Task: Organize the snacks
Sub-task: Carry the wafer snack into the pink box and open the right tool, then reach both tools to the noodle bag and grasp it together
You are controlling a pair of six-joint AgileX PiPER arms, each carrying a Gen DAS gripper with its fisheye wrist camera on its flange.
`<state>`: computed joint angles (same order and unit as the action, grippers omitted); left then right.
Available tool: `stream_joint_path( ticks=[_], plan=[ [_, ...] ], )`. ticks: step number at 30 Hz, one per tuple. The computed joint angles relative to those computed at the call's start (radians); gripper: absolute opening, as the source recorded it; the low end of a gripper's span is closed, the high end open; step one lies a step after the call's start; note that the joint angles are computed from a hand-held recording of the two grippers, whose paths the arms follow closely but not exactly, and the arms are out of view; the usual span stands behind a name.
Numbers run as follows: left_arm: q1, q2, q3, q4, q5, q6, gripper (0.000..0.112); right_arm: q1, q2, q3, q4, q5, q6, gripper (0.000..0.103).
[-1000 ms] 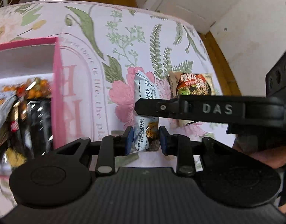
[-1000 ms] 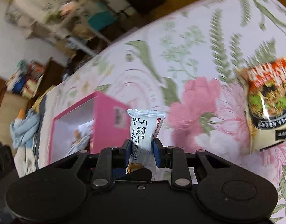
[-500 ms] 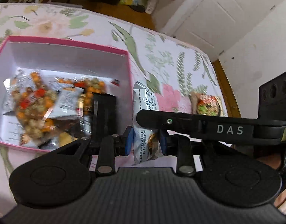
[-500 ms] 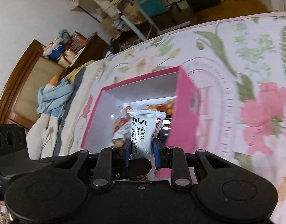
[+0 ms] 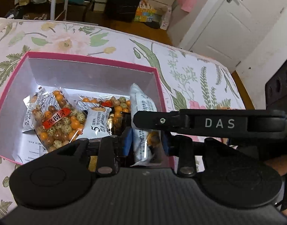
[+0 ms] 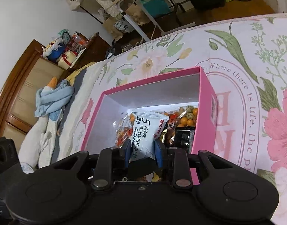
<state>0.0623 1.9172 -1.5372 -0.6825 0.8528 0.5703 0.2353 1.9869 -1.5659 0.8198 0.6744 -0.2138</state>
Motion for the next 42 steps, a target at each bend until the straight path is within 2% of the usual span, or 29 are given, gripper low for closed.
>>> stream_joint_path(
  ticks=[2, 3, 4, 8, 13, 18, 20, 24, 27, 28, 31, 35, 37, 39, 42],
  plan=[
    [-0.003, -0.019, 0.015, 0.001, -0.015, 0.007, 0.037, 0.006, -0.019, 0.012, -0.042, -0.021, 0.039, 0.043],
    [-0.004, -0.027, 0.019, 0.002, -0.016, 0.005, 0.045, 0.007, -0.036, 0.024, -0.060, -0.030, 0.055, 0.046],
    [-0.006, -0.035, 0.022, 0.005, -0.018, 0.001, 0.048, 0.004, -0.051, 0.036, -0.066, -0.034, 0.057, 0.051],
    [-0.008, -0.078, 0.046, 0.017, -0.021, -0.014, 0.049, -0.013, -0.114, 0.067, -0.118, -0.017, 0.086, 0.054],
    [-0.026, -0.159, 0.091, 0.048, 0.000, -0.014, 0.050, -0.065, -0.235, 0.098, -0.241, 0.101, 0.115, 0.054],
    [-0.053, -0.269, 0.123, 0.103, 0.029, -0.051, 0.050, -0.152, -0.396, 0.138, -0.375, 0.272, 0.101, 0.054],
    [-0.077, -0.310, 0.118, 0.151, 0.038, -0.078, 0.050, -0.208, -0.476, 0.176, -0.366, 0.319, 0.042, 0.054],
    [-0.111, -0.343, 0.078, 0.148, 0.095, -0.100, 0.053, -0.320, -0.580, 0.211, -0.352, 0.390, -0.063, 0.054],
    [-0.180, -0.365, 0.083, 0.167, 0.066, -0.131, 0.055, -0.443, -0.618, 0.238, -0.310, 0.424, -0.156, 0.055],
    [-0.215, -0.369, 0.091, 0.183, 0.040, -0.155, 0.060, -0.473, -0.620, 0.244, -0.300, 0.424, -0.178, 0.057],
    [-0.326, -0.364, 0.121, 0.255, -0.060, -0.262, 0.069, -0.598, -0.602, 0.268, -0.247, 0.422, -0.272, 0.069],
    [-0.455, -0.297, 0.117, 0.333, -0.151, -0.354, 0.073, -0.700, -0.571, 0.325, -0.231, 0.332, -0.364, 0.069],
    [-0.494, -0.233, 0.081, 0.329, -0.155, -0.403, 0.076, -0.764, -0.554, 0.383, -0.167, 0.265, -0.453, 0.075],
    [-0.515, -0.179, 0.060, 0.287, -0.166, -0.414, 0.077, -0.822, -0.543, 0.464, -0.077, 0.177, -0.555, 0.075],
    [-0.568, -0.110, 0.063, 0.305, -0.252, -0.430, 0.077, -0.830, -0.515, 0.530, -0.153, -0.011, -0.484, 0.075]
  ],
)
